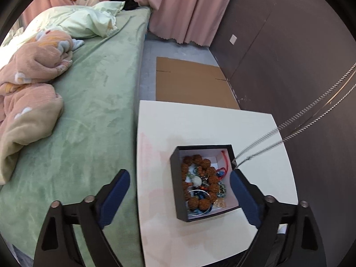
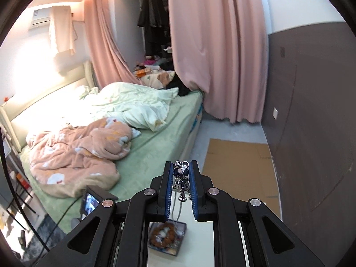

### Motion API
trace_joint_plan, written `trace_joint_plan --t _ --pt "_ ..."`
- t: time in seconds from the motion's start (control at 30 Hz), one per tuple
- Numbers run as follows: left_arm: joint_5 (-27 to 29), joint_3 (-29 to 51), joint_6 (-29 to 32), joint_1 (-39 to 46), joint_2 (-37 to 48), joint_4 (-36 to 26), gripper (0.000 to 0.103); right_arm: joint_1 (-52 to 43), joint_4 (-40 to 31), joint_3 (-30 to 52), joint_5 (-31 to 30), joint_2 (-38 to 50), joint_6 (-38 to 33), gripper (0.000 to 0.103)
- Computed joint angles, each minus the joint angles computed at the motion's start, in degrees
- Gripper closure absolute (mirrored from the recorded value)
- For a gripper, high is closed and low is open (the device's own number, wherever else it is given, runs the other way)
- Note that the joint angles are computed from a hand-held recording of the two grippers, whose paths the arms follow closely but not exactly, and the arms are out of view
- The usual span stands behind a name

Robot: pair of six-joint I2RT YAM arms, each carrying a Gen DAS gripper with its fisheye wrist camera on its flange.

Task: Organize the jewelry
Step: 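Lower the silver chain into the black box and open the right gripper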

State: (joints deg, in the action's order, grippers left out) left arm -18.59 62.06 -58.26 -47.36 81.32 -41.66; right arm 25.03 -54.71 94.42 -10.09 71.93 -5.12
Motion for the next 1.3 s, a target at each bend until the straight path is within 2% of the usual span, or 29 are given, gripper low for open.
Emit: trace_joint_plan --t 0.23,0.73,1.3 --pt "-0.2 -3.7 -0.1 0.6 -4.4 0.3 0.01 6.3 1.5 0.2 4.9 1.2 1.5 0.087" --pt "-0.5 -8.1 -0.1 0.7 -8.4 3.8 0.01 6.4 7.1 -10.2 4.5 2.0 2.1 0.087" --pt "-4.3 -11.3 -0.5 -1.8 -10.6 5.4 0.01 2.9 19.9 -27.8 1.3 10.1 5.0 0.087"
